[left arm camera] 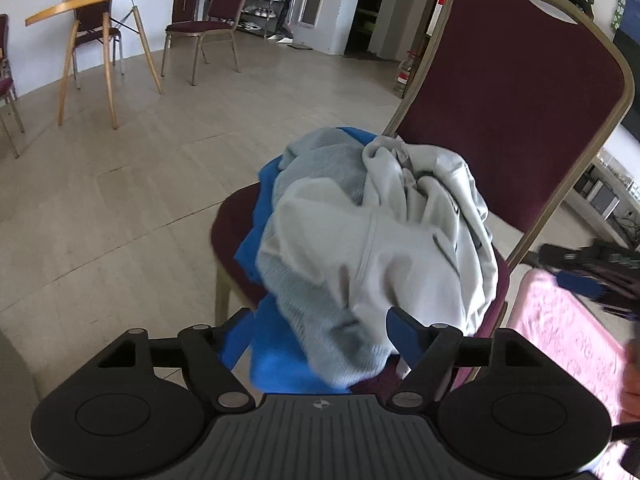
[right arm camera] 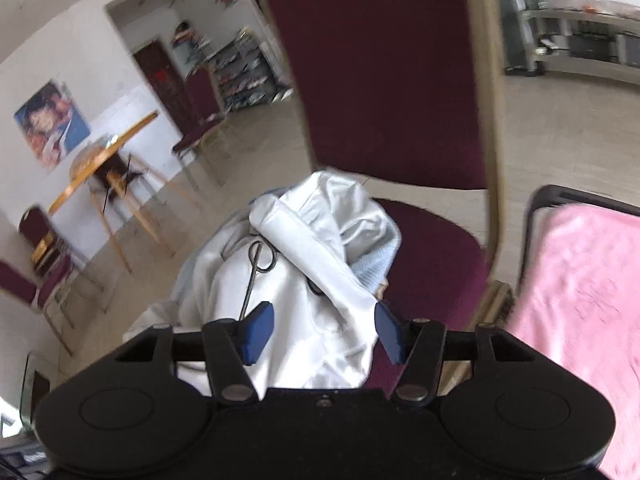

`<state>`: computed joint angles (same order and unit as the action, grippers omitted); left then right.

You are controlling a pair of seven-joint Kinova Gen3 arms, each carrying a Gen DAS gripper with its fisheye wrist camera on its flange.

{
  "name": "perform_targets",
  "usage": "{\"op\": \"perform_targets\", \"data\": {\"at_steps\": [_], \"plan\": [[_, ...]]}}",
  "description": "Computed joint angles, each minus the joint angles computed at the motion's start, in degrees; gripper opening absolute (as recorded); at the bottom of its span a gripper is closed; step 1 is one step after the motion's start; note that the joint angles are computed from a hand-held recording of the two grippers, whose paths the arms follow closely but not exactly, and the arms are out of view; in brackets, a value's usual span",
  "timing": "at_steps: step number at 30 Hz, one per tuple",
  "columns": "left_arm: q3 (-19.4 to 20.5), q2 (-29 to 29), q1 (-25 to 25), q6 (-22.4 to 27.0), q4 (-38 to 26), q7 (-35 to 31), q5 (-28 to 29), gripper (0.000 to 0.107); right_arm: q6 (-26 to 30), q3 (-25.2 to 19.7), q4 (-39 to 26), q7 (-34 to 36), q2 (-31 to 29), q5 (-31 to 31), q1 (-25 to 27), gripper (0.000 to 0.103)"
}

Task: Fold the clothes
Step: 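Reach both tools into the pile and grasp the white sweatshirt, then carry the white sweatshirt with both tools onto the pink bed and release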

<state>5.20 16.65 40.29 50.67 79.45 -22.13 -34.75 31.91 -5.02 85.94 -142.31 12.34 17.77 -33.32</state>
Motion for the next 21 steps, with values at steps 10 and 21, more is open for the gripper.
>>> {"op": "perform_targets", "data": {"at_steps": [10,21], "plan": [[-2.98,6.85,0.93,-5.49,-4.68,-6.24,-0.20,0.021,5.61,-12.64,-15.15,2.02,14.97,12.04,7.04,0.059],[-5.33,-0.66,6.72,-4.52,0.30,6.18,-11.59,0.004,2.11,8.93,-0.38,-23.56,-4.42,15.35,-8.49,0.006]]}}
